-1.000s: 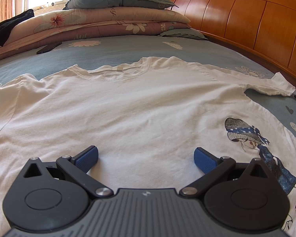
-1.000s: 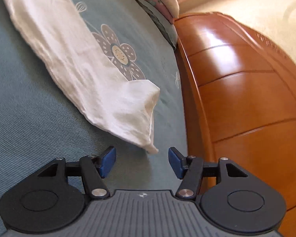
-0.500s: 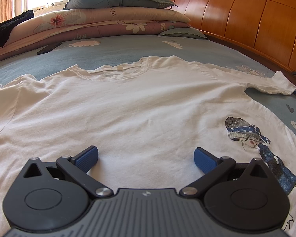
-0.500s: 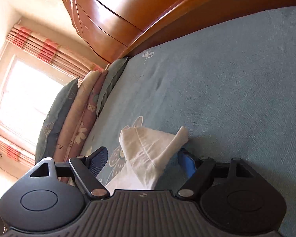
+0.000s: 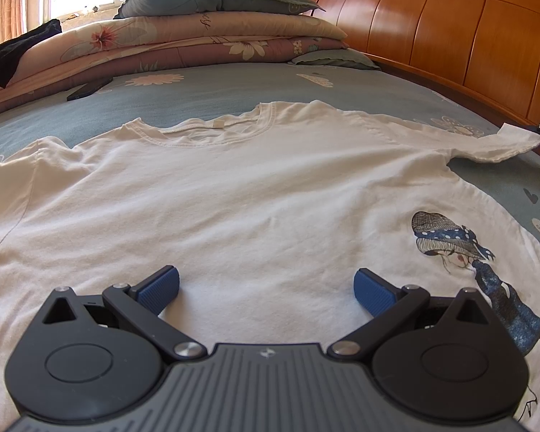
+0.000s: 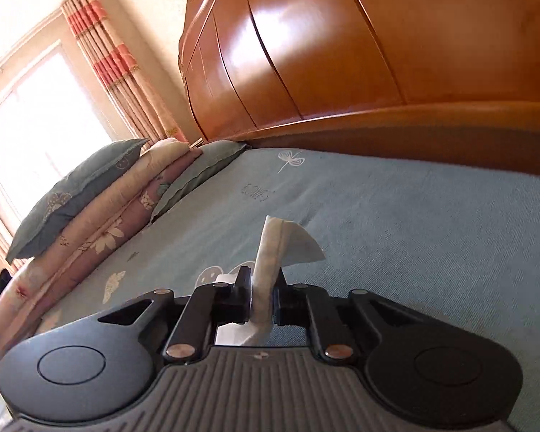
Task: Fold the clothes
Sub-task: 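Open the right gripper to release the sleeve and lift away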
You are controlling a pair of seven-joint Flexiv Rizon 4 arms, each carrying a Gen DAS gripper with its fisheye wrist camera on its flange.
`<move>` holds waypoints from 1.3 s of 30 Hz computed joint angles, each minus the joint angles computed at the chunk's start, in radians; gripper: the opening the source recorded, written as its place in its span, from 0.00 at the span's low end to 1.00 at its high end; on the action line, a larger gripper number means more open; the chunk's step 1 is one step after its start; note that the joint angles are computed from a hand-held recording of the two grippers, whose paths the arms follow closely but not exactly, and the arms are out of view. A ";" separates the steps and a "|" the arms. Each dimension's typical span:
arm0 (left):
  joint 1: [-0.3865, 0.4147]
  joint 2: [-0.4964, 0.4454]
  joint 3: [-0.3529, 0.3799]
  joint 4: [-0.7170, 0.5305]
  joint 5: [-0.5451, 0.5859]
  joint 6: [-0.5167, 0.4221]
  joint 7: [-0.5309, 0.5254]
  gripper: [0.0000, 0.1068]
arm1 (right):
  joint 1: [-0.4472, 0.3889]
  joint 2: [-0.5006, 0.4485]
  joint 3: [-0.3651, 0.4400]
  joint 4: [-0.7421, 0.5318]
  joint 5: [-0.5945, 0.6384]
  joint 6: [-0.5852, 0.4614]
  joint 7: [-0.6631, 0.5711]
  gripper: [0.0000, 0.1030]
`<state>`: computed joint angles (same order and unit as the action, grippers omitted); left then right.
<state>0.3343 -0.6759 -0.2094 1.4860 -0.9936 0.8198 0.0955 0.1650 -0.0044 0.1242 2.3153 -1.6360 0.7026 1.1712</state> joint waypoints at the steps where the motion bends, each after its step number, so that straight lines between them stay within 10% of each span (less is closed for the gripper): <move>1: 0.000 0.000 0.000 0.000 0.000 0.000 0.000 0.96 | 0.021 -0.003 0.020 -0.013 0.095 -0.049 -0.098 0.18; 9: 0.000 -0.003 0.000 -0.004 0.000 -0.002 -0.002 0.96 | 0.167 -0.052 0.072 -0.164 0.695 -0.443 -0.468 0.31; 17: 0.000 -0.002 0.000 -0.002 0.000 -0.002 -0.001 0.96 | 0.150 -0.093 0.025 -0.241 0.522 -0.129 -0.617 0.41; 23: -0.001 -0.003 0.000 -0.004 0.001 -0.001 -0.001 0.96 | 0.159 -0.321 -0.052 -0.495 0.506 0.216 -0.776 0.41; 39: 0.001 -0.004 -0.002 -0.006 0.000 -0.004 -0.001 0.96 | 0.286 -0.820 -0.096 -1.222 1.006 0.069 -1.420 0.41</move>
<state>0.3356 -0.6799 -0.2110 1.4802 -0.9932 0.8160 0.0944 0.4505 -0.8249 0.0285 1.0932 -0.6297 0.7719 -0.2484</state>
